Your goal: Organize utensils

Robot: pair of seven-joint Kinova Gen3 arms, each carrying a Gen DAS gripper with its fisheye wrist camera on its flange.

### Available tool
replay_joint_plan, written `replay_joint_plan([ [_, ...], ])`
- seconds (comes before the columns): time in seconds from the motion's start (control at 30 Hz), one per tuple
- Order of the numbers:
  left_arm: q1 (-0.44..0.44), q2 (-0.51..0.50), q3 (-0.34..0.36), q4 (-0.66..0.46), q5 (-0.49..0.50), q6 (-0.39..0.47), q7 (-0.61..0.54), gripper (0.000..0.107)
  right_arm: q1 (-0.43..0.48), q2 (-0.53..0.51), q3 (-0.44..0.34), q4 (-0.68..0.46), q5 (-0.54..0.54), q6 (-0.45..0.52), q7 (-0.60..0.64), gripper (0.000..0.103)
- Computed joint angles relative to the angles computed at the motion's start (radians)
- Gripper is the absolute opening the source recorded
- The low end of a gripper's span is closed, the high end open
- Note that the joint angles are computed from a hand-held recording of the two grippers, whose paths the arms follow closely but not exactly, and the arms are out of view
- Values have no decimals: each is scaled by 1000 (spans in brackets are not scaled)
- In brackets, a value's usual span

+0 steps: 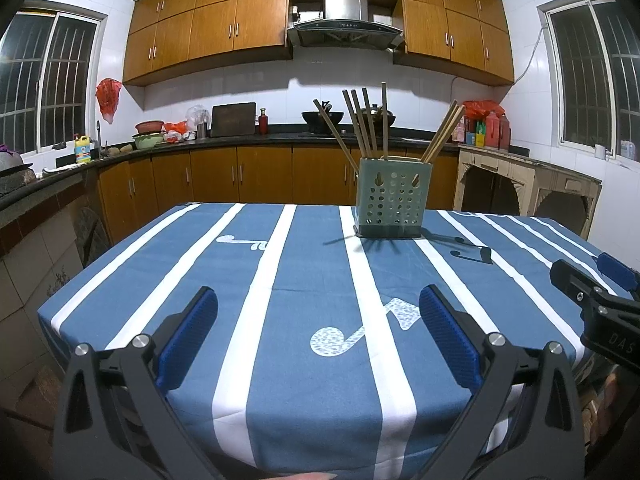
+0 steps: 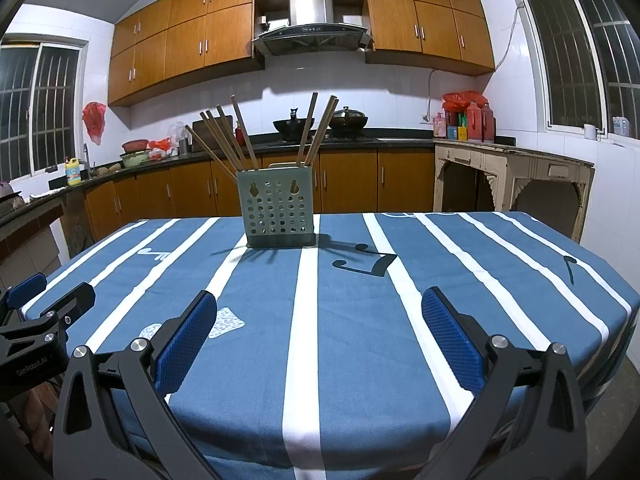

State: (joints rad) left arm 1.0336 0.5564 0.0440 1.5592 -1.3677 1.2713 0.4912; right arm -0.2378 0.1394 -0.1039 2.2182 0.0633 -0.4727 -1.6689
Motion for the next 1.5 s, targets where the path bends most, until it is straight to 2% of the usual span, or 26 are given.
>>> replay_joint_plan([
  [1.5, 0, -1, 7, 27, 0, -13, 26, 99, -11, -3, 1, -11, -23, 19, 17, 101],
])
